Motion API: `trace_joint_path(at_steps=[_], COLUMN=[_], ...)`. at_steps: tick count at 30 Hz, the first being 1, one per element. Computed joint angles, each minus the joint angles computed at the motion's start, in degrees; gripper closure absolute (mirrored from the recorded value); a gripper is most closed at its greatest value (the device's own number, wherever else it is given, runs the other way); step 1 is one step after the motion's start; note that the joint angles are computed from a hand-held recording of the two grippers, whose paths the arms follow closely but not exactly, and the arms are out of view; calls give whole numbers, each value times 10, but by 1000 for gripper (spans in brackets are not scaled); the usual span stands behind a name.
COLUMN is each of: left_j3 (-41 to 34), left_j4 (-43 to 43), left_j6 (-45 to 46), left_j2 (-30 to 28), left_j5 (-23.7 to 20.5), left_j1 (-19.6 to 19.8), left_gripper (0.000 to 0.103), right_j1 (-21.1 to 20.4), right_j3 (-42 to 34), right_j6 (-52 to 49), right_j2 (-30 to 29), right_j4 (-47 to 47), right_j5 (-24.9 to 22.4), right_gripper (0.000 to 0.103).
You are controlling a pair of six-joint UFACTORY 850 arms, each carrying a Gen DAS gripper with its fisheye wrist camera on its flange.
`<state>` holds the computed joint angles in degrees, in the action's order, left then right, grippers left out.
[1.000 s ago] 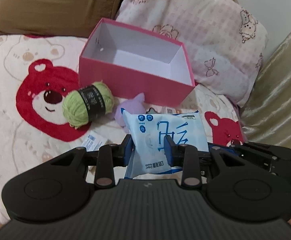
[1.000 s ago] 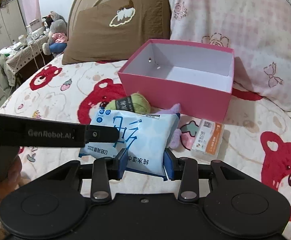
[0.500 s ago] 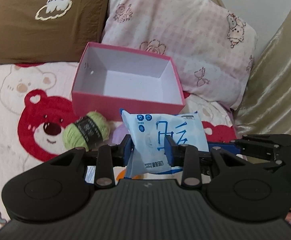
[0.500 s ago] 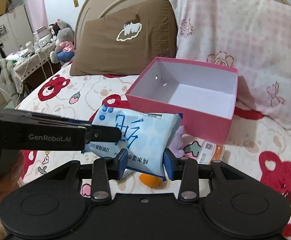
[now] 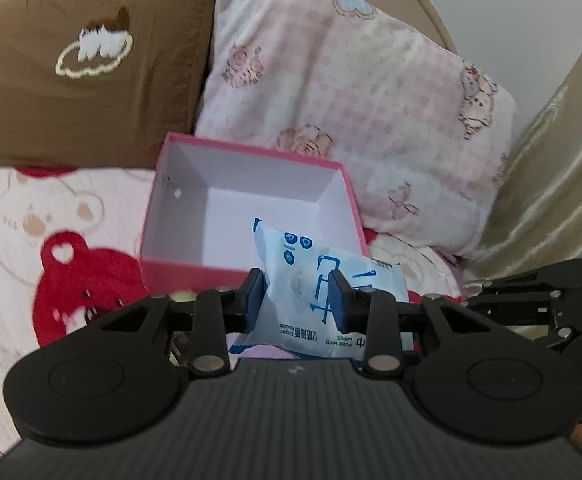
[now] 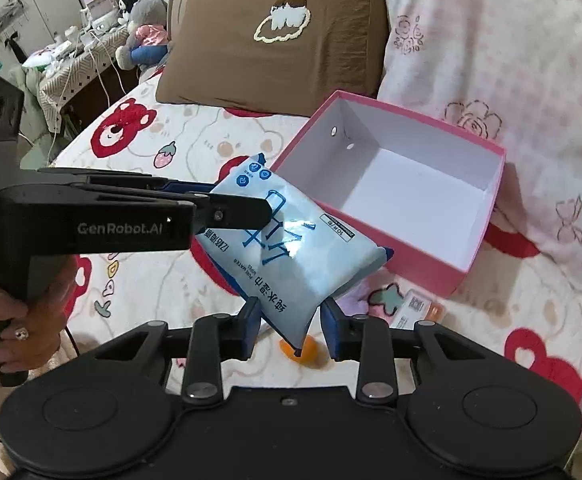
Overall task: Organize objects
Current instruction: 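Lift the wipes pack with the right gripper and carry it over the pink box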
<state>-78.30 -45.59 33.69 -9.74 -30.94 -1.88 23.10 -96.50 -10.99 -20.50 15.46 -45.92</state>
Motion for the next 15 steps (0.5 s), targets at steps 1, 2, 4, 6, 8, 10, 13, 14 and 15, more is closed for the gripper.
trace_joint_path(at_steps=[1, 2, 4, 6, 8, 10, 13, 14, 15], left_j3=[-6, -14, -37, -61, -95, -132, -183, -198, -210], left_j4=[4, 9, 24, 35, 53, 71, 90, 99, 107], left_j6=[2, 0, -10, -15, -31, -65, -94, -99, -104], left_j2=[-6, -15, -38, -62, -94, -127, -173, -187, -198], left_j5=[7, 16, 19, 22, 13, 3, -10, -12, -13], left_j1=[-1, -3, -6, -10, -14, -17, -20, -21, -23], left_gripper=[70, 69, 70, 70, 69, 68, 67, 67, 67], right_j1=[-2, -4, -8, -16, -20, -21, -29, -32, -34], right_j3=[-8, -12, -17, -17, -15, -10, -26, -32, -40], right_j6=[-7, -15, -26, -30, -32, -19, -17, -21, -21], right_j2=[-7, -14, -26, -36, -45, -52, -80, -89, -99], right_j4=[3, 6, 17, 31, 33, 12, 19, 29, 35], right_j5=[3, 14, 32, 59, 90, 136, 163, 163, 161], right_gripper=[66, 66, 66, 66, 66, 66, 66, 66, 66])
